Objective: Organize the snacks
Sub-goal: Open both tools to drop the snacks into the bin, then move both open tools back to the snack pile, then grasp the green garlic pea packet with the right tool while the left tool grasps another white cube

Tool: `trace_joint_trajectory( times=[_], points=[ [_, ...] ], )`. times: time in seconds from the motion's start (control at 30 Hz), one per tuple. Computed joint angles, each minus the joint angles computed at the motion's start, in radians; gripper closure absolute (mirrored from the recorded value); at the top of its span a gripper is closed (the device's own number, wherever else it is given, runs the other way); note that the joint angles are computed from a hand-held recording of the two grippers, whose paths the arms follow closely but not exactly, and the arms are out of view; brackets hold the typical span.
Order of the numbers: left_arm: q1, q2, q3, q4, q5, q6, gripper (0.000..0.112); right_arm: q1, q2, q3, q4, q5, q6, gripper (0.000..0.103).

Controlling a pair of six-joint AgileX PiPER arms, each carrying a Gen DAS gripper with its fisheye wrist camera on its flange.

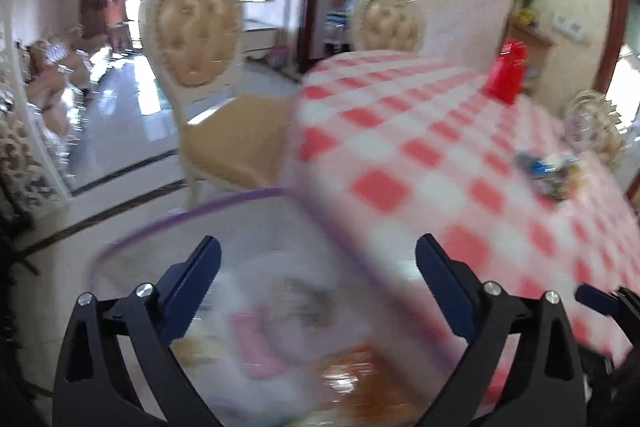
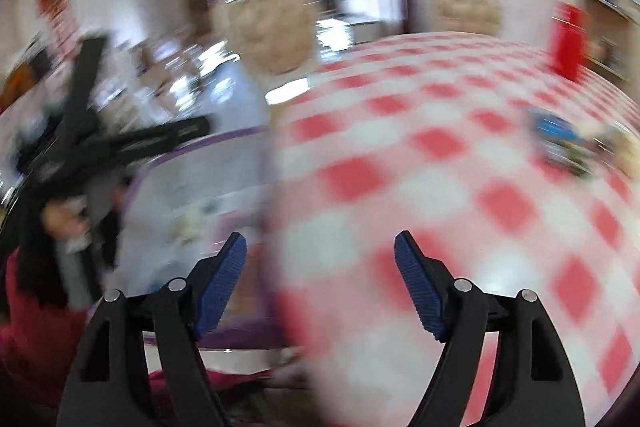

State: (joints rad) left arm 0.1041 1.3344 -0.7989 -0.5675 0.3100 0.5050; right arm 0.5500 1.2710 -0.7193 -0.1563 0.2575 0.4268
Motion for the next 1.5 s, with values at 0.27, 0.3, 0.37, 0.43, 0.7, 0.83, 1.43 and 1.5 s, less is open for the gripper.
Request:
trace_joint_trajectory(
  times=[0.27, 0.3, 0.37, 0.43, 0.7, 0.83, 1.43, 1.5],
  points=[
    [-0.547, 0.229, -0.224, 0.427, -0.018, -0.595, 0.011, -0.63, -0.091, 0.115, 0.697, 0.02, -0.8, 0.017],
    [-0.594, 0.301, -0.303, 0.467, 0.014, -0.652, 0.011, -0.696, -0.081, 0.109, 0.788, 0.043, -0.9, 0.017],
    [-0.659, 0.433, -0.457, 0.52, 0.065, -0.754, 0.011, -0.855, -0.013, 0.065, 0.949, 0.105, -1.1, 0.016],
    [-0.702, 0.543, -0.59, 0.58, 0.087, -0.852, 0.011, -0.964, 0.044, 0.048, 1.1, 0.128, -1.3, 0.016],
    [-0.726, 0.779, -0.893, 0.818, 0.104, -1.205, 0.011, -1.035, 0.284, -0.141, 1.182, 0.174, -1.376, 0.016],
    [-0.633, 0.718, -0.745, 0.747, -0.074, -1.32, 0.011, -0.89, 0.41, -0.304, 1.045, 0.149, -1.197, 0.016],
    [-0.642, 0.718, -0.748, 0.94, -0.062, -1.468, 0.011, -0.71, 0.574, -0.553, 0.405, 0.144, -0.636, 0.06],
    [-0.656, 0.725, -0.767, 0.933, -0.043, -1.424, 0.011, -0.765, 0.486, -0.441, 0.516, 0.099, -0.788, 0.061]
  ],
)
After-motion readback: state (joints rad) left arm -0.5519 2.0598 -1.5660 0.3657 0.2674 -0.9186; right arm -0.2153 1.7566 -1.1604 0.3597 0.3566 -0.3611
